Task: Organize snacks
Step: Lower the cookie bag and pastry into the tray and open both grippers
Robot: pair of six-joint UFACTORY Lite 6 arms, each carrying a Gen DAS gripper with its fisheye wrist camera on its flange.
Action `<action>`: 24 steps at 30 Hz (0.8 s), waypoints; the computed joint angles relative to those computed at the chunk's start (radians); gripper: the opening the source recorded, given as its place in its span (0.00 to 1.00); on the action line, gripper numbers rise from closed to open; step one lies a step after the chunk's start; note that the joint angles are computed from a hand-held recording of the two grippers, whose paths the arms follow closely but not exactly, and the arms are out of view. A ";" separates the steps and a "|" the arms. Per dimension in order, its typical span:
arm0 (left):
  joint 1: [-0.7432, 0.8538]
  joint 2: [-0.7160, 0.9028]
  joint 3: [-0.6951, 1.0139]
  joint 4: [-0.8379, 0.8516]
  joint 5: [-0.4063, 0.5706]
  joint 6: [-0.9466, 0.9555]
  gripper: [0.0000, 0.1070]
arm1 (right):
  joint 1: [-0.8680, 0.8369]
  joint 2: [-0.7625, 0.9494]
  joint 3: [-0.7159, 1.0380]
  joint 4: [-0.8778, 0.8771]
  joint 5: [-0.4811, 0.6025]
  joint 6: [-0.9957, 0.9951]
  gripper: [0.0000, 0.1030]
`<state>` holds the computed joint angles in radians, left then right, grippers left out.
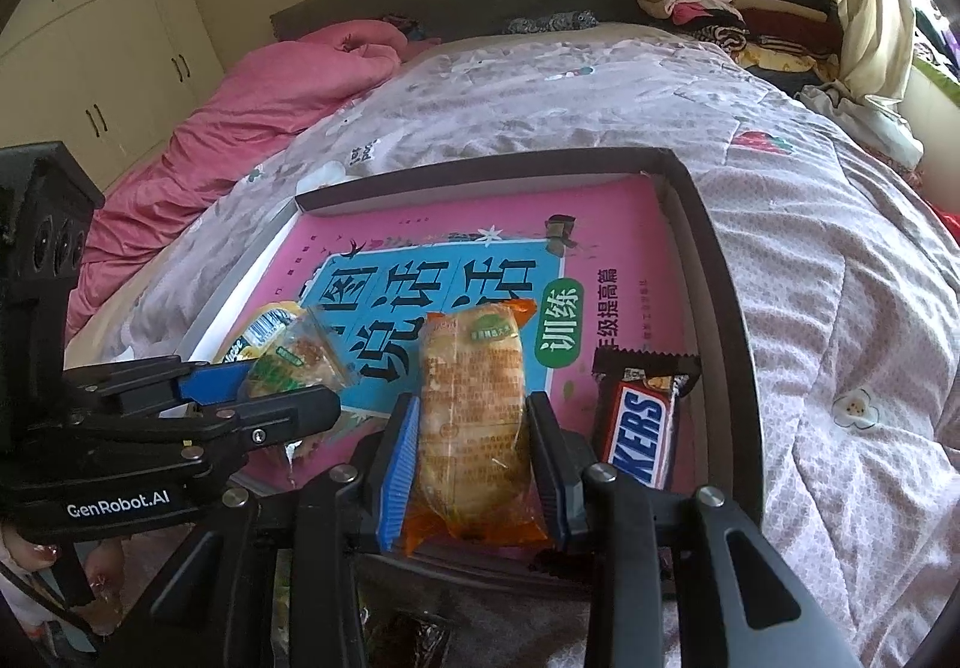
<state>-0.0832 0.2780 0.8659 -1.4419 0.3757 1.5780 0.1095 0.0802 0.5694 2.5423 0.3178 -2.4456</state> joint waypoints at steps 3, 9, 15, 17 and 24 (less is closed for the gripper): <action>-0.004 -0.002 -0.001 0.006 0.002 -0.003 0.44 | -0.005 -0.001 -0.002 -0.002 0.000 0.008 0.35; -0.002 -0.001 0.001 0.018 0.014 -0.011 0.44 | -0.003 -0.010 -0.005 0.012 -0.007 0.000 0.38; -0.001 0.004 0.004 0.041 0.012 -0.031 0.45 | -0.003 -0.015 -0.005 0.010 -0.013 0.006 0.41; -0.001 0.002 0.005 0.058 0.014 -0.049 0.45 | -0.004 -0.014 -0.002 0.011 -0.015 0.007 0.43; 0.016 -0.022 -0.001 0.093 0.034 -0.086 0.51 | -0.007 -0.027 -0.010 0.016 -0.006 0.001 0.46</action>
<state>-0.0672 0.2561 0.8646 -1.3486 0.4098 1.4917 0.1023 0.0528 0.5595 2.5583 0.3118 -2.4450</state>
